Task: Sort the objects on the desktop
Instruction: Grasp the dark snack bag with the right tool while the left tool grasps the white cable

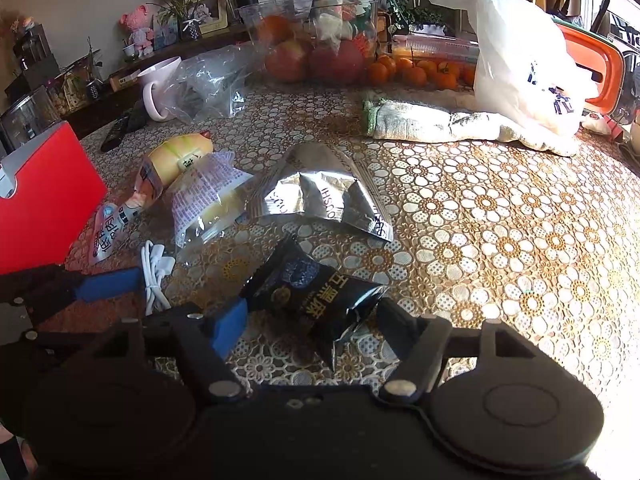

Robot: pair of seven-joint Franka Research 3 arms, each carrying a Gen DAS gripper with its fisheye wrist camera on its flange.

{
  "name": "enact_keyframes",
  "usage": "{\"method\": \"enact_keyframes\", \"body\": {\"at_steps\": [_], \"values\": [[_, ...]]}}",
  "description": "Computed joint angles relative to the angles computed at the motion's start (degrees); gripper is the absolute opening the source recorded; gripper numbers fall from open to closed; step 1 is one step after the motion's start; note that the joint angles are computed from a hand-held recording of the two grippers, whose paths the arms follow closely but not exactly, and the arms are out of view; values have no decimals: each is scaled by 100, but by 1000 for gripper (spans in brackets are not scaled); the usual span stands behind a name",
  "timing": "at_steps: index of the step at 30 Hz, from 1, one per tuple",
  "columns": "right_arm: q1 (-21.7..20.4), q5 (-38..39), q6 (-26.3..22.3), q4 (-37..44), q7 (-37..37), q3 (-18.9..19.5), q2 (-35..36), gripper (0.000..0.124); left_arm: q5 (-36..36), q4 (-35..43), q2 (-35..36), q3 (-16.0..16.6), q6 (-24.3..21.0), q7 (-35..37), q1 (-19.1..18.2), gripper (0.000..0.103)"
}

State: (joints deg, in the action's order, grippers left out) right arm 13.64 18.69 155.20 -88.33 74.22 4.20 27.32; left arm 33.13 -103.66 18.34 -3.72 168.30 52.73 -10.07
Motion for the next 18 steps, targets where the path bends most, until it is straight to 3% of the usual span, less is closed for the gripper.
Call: {"method": "enact_keyframes", "body": {"at_steps": [12,14,18], "values": [[25,-86,95,-62,112,-36,-36,43,-160,98,43,-44,-86,221,134,16],[-10,-28,87,-76,66,2,-49,40,-424,88,43,-195,-76,456,279,15],[-30,35,126,-140,7,28,-96,32,-521,14,-13,-176,-61,560,277,15]]}}
